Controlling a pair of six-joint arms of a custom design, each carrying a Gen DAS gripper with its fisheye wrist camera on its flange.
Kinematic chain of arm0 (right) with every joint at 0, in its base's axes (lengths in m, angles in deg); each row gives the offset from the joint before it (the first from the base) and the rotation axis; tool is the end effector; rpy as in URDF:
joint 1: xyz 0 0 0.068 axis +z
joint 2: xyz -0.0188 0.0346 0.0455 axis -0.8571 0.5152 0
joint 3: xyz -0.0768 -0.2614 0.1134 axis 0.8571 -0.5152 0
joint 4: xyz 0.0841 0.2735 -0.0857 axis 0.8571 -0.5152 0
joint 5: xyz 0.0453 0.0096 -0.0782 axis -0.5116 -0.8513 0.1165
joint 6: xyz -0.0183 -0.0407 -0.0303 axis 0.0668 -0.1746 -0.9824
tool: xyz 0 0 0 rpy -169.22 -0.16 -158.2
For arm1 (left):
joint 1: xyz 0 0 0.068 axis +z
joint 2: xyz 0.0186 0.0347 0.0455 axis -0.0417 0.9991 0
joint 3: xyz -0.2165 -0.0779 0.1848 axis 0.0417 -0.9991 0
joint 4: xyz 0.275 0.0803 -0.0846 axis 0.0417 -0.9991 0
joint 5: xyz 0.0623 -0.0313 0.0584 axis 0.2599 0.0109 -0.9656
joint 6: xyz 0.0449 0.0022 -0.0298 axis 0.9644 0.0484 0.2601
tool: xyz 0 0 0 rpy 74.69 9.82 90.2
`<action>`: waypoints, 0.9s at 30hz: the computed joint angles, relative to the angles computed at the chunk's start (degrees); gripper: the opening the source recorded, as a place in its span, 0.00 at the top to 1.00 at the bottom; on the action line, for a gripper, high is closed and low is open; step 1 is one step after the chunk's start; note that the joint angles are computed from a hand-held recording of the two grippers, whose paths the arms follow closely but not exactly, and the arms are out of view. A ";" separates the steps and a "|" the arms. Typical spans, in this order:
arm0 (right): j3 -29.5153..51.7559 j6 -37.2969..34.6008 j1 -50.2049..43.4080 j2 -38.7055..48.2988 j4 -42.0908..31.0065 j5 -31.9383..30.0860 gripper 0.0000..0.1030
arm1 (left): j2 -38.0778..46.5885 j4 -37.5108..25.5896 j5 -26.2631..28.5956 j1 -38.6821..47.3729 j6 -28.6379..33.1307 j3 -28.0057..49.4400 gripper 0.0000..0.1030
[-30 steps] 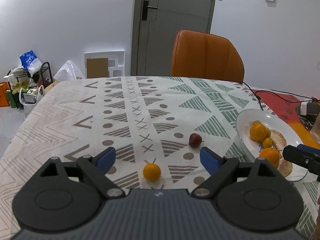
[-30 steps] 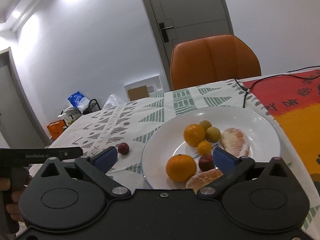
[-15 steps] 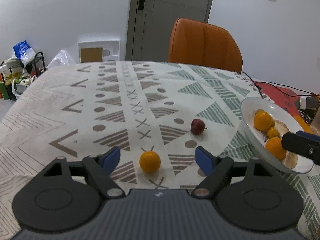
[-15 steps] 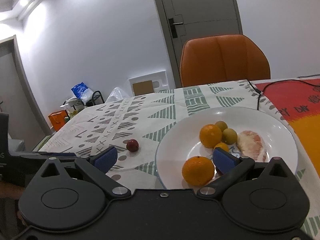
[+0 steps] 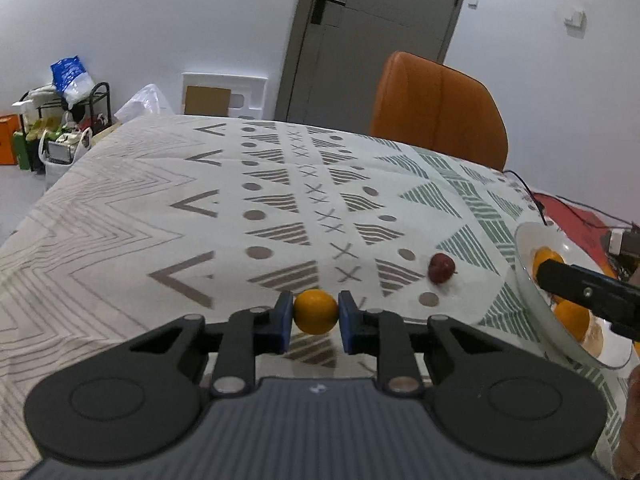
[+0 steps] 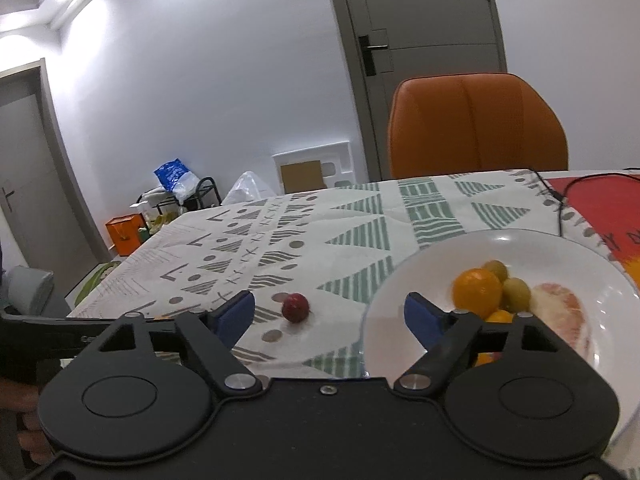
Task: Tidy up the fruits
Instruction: 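Grasp the last small tangerine with the left tool while the right tool grasps the red fruit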
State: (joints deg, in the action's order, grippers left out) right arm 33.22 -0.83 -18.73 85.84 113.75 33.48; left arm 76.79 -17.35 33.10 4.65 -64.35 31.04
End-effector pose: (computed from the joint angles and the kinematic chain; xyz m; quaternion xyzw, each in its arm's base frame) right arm 0.2414 0.1732 0.0535 0.1389 0.8348 0.0172 0.5324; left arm 0.3526 0.0242 0.0339 0.1672 0.8860 -0.1897 0.3885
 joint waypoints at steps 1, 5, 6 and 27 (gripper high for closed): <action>0.56 -0.63 -0.14 0.36 0.03 -0.42 0.23 | -0.04 0.10 0.02 0.49 0.13 0.02 0.78; 3.18 -2.58 -0.67 1.77 -0.83 -2.28 0.32 | -0.08 -0.08 0.90 2.33 -0.01 0.51 0.78; 3.80 -3.06 -0.89 2.05 -1.16 -2.81 0.36 | -0.08 -0.09 1.15 2.82 -0.15 0.66 0.78; 18.07 -11.38 -6.36 8.62 -15.52 -11.10 0.66 | 0.32 -1.41 2.71 9.67 -2.35 3.70 0.78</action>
State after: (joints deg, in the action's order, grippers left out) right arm 51.28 -12.20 -25.08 94.47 98.23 22.38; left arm 77.11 -18.76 35.82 14.32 -66.70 34.75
